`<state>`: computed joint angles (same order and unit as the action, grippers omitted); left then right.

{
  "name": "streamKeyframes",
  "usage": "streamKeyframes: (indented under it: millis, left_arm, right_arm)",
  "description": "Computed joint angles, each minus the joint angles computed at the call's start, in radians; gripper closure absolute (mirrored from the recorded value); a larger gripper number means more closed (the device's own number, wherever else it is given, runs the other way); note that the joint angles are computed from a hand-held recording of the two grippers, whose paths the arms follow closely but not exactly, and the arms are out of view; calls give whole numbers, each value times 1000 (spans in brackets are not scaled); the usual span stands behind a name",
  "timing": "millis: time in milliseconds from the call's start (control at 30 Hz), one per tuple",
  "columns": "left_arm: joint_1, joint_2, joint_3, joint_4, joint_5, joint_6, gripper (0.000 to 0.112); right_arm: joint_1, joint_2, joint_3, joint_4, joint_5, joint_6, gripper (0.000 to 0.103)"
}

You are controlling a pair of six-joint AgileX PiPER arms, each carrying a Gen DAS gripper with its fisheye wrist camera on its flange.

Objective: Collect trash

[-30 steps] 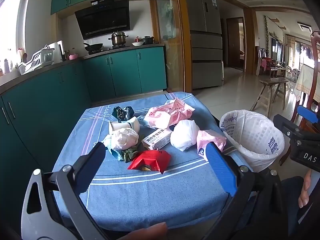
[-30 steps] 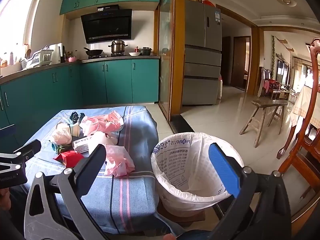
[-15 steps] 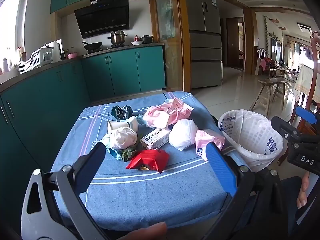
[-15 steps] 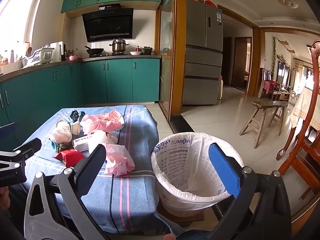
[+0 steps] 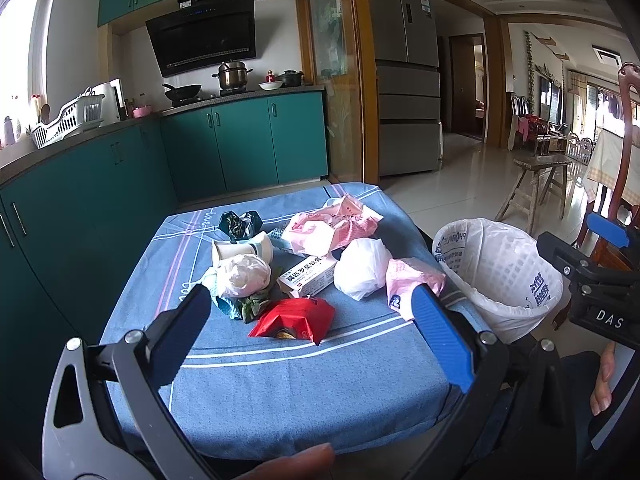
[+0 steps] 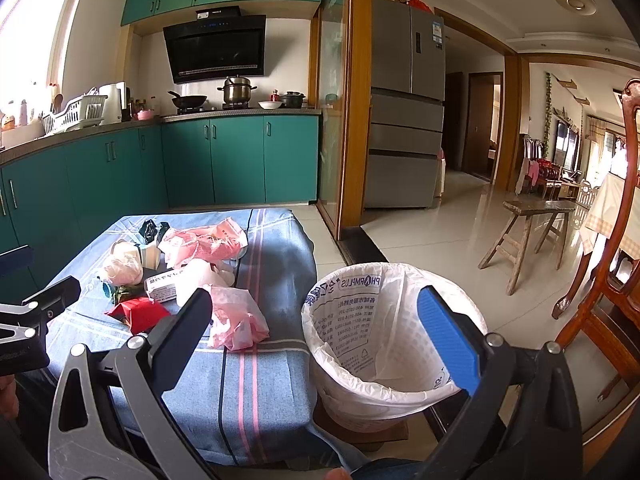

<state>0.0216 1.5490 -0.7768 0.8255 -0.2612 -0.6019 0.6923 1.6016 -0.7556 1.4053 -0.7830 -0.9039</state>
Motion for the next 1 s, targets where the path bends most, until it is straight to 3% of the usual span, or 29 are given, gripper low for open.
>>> streamKeyframes:
  millis: [1000]
  left_arm:
    - [7, 0, 7, 46, -3, -40, 12]
  right_arm:
    - [1, 2, 5, -1, 4, 8, 3]
